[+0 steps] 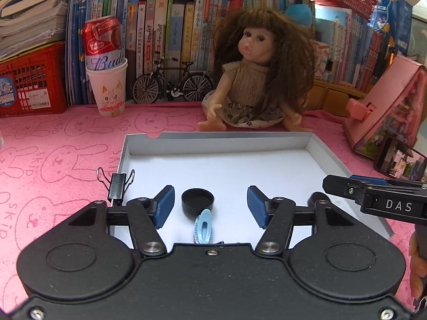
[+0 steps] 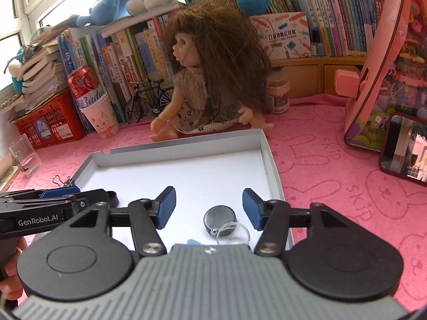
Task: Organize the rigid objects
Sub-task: 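Open both tools to release the cap and jar inside the box, then withdraw both tools from the box toward the items on the cloth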
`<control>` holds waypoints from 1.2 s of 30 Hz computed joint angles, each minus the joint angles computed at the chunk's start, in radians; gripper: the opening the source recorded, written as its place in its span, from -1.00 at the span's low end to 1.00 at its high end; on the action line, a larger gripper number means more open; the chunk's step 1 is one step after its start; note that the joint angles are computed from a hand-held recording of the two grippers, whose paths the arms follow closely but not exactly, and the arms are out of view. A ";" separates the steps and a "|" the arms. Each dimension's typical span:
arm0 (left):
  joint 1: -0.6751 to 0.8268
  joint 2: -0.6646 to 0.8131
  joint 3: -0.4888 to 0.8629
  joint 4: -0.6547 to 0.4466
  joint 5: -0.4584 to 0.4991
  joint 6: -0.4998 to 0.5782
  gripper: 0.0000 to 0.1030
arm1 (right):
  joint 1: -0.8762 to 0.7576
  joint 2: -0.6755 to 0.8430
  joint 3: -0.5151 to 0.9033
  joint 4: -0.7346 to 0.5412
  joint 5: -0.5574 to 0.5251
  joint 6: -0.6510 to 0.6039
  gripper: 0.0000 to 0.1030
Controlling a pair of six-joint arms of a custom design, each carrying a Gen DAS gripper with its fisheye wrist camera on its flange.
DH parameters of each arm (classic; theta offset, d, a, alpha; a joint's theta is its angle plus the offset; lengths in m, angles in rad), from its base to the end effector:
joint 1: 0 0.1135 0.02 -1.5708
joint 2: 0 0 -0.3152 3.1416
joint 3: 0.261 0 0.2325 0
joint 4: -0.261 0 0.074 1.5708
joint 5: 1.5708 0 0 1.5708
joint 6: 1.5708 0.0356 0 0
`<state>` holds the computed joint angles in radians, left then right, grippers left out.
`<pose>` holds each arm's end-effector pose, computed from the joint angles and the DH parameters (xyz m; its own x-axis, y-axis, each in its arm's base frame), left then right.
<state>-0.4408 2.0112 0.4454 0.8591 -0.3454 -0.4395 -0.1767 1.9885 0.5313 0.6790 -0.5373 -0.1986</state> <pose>0.2740 -0.1159 0.1045 -0.6032 -0.1581 -0.7818 -0.0973 0.9874 -0.1246 0.3058 -0.0361 0.1118 -0.6365 -0.0585 -0.7691 -0.3401 0.9163 0.2117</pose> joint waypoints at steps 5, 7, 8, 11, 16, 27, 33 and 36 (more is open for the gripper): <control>-0.056 -0.058 -0.087 0.062 -0.028 -0.011 0.30 | -0.047 -0.046 -0.063 0.027 -0.061 -0.031 0.53; -0.087 -0.081 -0.124 0.087 -0.049 -0.018 0.31 | -0.073 -0.065 -0.089 0.032 -0.097 -0.048 0.58; -0.103 -0.093 -0.142 0.099 -0.060 -0.019 0.33 | -0.085 -0.075 -0.102 0.035 -0.114 -0.057 0.61; -0.164 -0.122 -0.203 0.145 -0.104 -0.031 0.37 | -0.125 -0.107 -0.146 0.047 -0.167 -0.093 0.65; -0.267 -0.158 -0.286 0.202 -0.174 -0.061 0.38 | -0.201 -0.156 -0.215 0.051 -0.255 -0.180 0.69; -0.544 -0.175 -0.416 0.243 -0.373 -0.198 0.39 | -0.406 -0.225 -0.322 -0.045 -0.432 -0.468 0.76; -0.692 -0.149 -0.439 0.210 -0.452 -0.304 0.39 | -0.498 -0.219 -0.370 -0.094 -0.469 -0.645 0.77; -0.777 -0.121 -0.436 0.162 -0.493 -0.375 0.39 | -0.546 -0.199 -0.393 -0.117 -0.481 -0.744 0.78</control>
